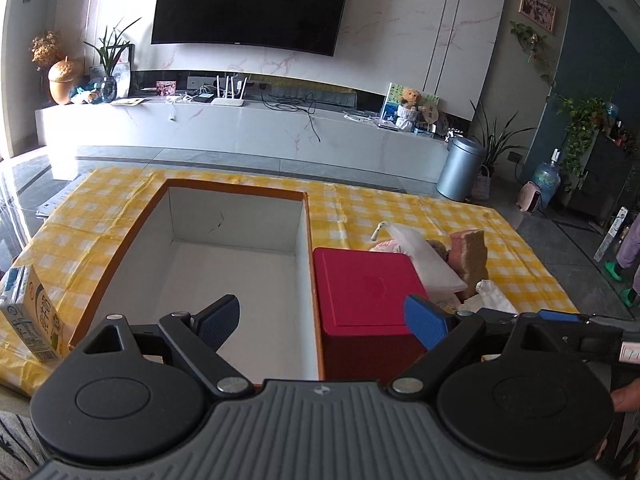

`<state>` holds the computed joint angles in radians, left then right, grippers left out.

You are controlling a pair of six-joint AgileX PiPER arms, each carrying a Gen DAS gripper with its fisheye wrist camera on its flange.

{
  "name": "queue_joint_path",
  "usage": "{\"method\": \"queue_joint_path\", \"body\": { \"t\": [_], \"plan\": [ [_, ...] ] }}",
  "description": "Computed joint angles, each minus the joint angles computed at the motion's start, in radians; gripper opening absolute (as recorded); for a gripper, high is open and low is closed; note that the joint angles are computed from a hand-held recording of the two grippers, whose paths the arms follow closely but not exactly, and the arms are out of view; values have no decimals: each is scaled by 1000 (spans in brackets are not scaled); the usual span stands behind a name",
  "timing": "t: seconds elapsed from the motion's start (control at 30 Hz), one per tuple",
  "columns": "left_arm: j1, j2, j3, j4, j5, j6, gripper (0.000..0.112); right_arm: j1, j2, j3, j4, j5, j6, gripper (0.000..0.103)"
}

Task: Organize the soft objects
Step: 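Move both tools toward the pile of soft items on the tablecloth, then close the right tool around the orange crocheted ball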

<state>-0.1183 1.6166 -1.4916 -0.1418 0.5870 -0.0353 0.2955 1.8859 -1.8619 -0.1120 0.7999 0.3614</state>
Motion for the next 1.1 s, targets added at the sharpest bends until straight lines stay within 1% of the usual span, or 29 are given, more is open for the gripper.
{"method": "queue_joint_path", "body": {
  "t": [0.07, 0.1, 0.13, 0.2, 0.27, 0.33, 0.37, 0.43, 0.5, 0.57, 0.6, 0.63, 0.7, 0.73, 0.77, 0.83, 0.93, 1.03, 1.07, 1.1],
  "plan": [
    [-19, 11, -22, -12, 8, 32, 103, -92, 10, -61, 103, 97, -77, 100],
    [-29, 21, -34, -9, 12, 36, 103, -134, 14, -81, 145, 128, -118, 100],
    [-45, 37, -53, -3, 19, 37, 103, -173, 14, -88, 173, 147, -160, 100],
    [-75, 68, -78, -8, 13, 70, 103, -226, 17, -107, 181, 184, -228, 100],
    [-97, 104, -100, -51, 16, 130, 103, -261, 16, -109, 151, 189, -305, 100],
    [-126, 156, -150, -68, 57, 128, 103, -281, 30, -118, 120, 171, -367, 100],
    [-140, 181, -174, -74, 82, 122, 103, -287, 44, -134, 124, 171, -399, 100],
    [-171, 227, -220, -69, 119, 105, 103, -313, 101, -190, 181, 174, -506, 100],
    [-208, 262, -243, -46, 119, 66, 103, -314, 175, -281, 199, 213, -556, 100],
    [-246, 281, -232, -28, 88, 14, 103, -301, 248, -374, 170, 268, -576, 100],
    [-257, 297, -236, -38, 82, 17, 103, -294, 270, -396, 148, 281, -586, 100],
    [-262, 321, -256, -66, 94, 49, 103, -288, 275, -383, 126, 269, -598, 100],
    [-256, 393, -349, -152, 175, 153, 103, -288, 250, -300, 106, 210, -612, 100],
    [-257, 417, -377, -164, 195, 157, 103, -294, 237, -266, 108, 194, -618, 100],
    [-262, 450, -418, -149, 216, 124, 103, -306, 224, -234, 122, 183, -629, 100],
    [-282, 500, -478, -78, 233, 17, 103, -325, 204, -180, 129, 165, -640, 100],
    [-326, 567, -566, 64, 253, -152, 103, -346, 183, -110, 120, 127, -670, 100],
    [-369, 671, -717, 215, 330, -330, 103, -369, 191, -69, 144, 101, -743, 100],
    [-376, 704, -764, 236, 359, -365, 103, -376, 196, -56, 160, 87, -767, 96],
    [-382, 756, -847, 251, 410, -383, 103, -385, 203, -48, 189, 79, -799, 93]
  ]
}}
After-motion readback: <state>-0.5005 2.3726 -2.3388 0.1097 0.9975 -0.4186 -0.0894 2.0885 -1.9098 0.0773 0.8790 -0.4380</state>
